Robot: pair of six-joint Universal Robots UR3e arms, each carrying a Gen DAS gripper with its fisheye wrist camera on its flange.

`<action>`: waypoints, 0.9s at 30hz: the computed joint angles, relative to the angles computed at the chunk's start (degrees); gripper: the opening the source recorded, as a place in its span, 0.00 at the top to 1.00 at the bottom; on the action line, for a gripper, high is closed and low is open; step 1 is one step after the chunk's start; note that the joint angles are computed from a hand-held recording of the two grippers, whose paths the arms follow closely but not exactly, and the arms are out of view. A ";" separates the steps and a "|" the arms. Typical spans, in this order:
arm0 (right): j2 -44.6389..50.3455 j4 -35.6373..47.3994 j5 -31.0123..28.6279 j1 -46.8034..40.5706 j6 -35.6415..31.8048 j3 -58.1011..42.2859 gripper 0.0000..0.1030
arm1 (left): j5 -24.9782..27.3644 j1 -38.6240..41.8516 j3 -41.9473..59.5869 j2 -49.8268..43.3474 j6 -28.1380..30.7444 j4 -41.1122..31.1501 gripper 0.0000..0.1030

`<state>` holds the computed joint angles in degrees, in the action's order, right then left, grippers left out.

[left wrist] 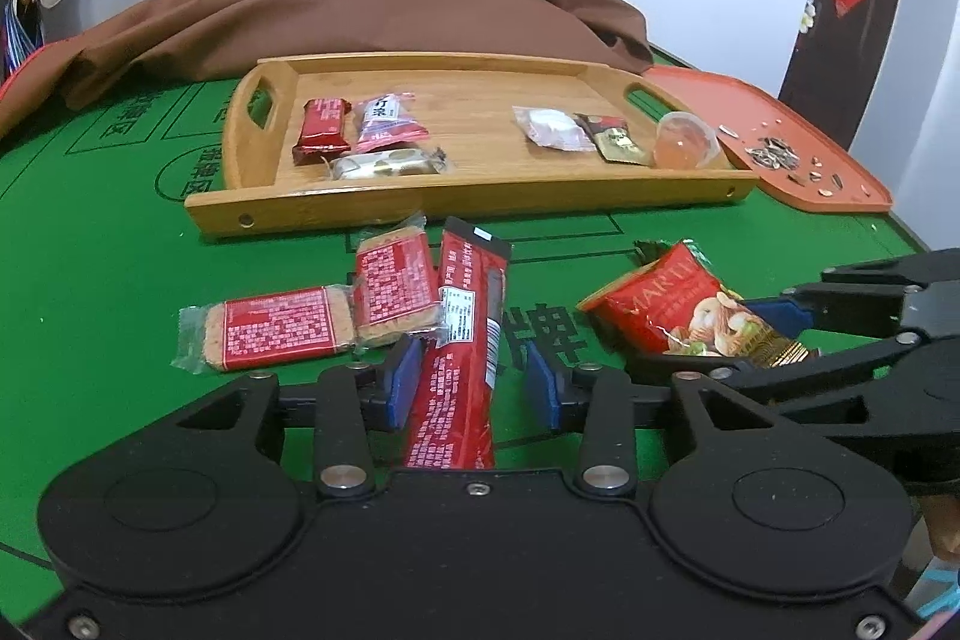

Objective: Organize snacks
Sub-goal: 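Carry the wafer bar and mixed-nut bag onto the bamboo tray and open both tools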

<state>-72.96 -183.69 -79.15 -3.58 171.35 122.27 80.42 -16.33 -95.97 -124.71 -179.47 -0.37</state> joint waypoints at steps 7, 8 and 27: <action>1.91 -1.70 -1.67 1.24 0.21 -1.05 0.39 | 1.38 -0.54 -0.49 -0.23 0.73 1.25 0.70; 2.19 -1.98 -2.15 1.56 0.21 -1.20 0.38 | 1.84 -0.82 -0.40 -0.32 1.25 1.31 0.75; -3.96 2.82 4.22 -1.86 1.84 -1.31 0.53 | -3.47 1.47 -1.10 5.07 -0.97 -1.05 0.84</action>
<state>-76.92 -180.87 -74.93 -5.44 173.19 120.97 76.95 -14.87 -97.07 -119.64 -180.44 -1.42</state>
